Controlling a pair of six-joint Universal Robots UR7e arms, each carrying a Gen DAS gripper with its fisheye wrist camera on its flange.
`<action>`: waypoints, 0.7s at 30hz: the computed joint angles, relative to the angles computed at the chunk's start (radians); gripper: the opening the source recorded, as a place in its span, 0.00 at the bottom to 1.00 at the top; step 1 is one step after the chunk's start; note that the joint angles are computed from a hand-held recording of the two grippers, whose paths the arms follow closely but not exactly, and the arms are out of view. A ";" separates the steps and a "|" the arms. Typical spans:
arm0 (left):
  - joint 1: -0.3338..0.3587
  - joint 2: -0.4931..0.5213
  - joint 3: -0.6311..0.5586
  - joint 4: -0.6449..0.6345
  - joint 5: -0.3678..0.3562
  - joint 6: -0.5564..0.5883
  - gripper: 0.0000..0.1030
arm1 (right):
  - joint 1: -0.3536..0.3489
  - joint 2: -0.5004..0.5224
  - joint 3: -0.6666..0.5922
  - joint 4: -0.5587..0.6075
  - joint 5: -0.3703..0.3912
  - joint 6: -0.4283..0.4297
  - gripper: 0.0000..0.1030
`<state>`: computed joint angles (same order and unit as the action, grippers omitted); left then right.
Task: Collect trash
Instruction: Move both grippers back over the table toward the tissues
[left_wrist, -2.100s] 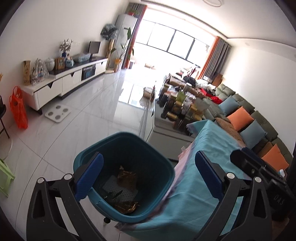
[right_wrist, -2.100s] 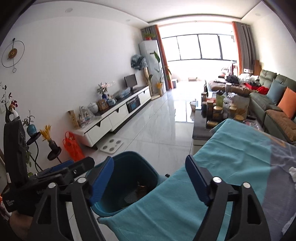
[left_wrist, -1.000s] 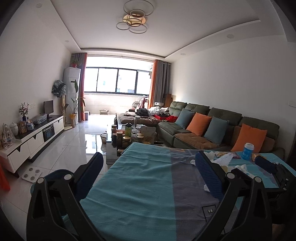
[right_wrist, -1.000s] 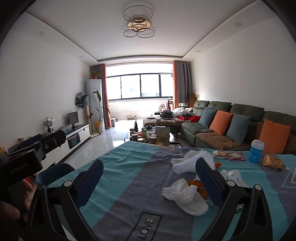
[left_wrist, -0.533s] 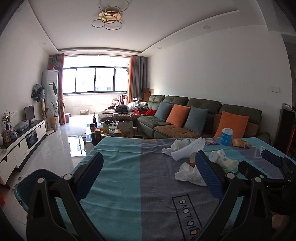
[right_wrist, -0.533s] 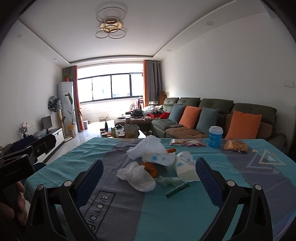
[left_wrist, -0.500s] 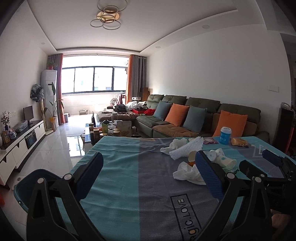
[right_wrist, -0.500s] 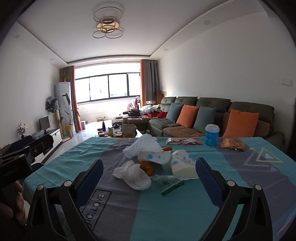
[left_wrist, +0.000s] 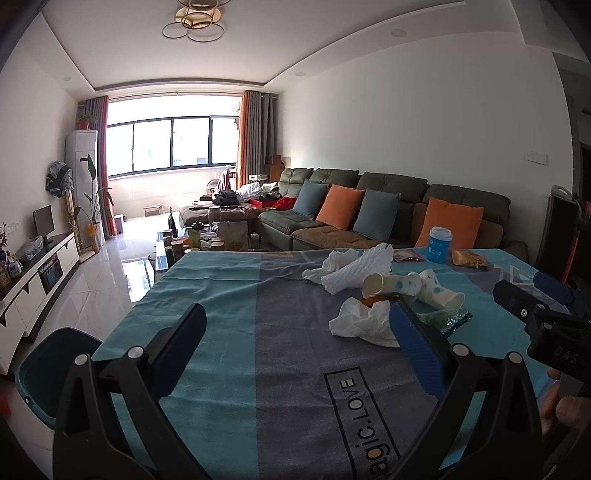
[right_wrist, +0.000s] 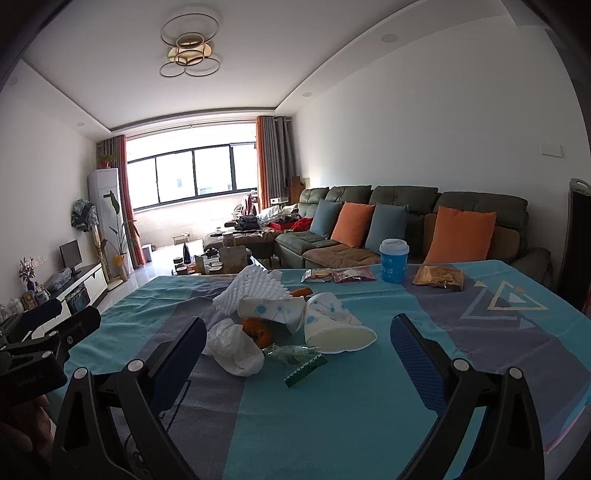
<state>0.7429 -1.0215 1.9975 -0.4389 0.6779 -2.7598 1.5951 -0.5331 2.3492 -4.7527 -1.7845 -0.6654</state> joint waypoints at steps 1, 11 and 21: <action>0.009 0.013 -0.016 0.022 0.007 -0.011 0.95 | 0.000 -0.004 0.002 0.003 -0.001 0.005 0.93; 0.078 0.129 -0.200 0.200 0.094 -0.025 0.95 | -0.047 -0.072 -0.015 0.224 -0.019 0.145 0.93; 0.149 0.338 -0.524 0.542 0.168 -0.119 0.95 | -0.084 -0.099 -0.040 0.383 -0.011 0.218 0.93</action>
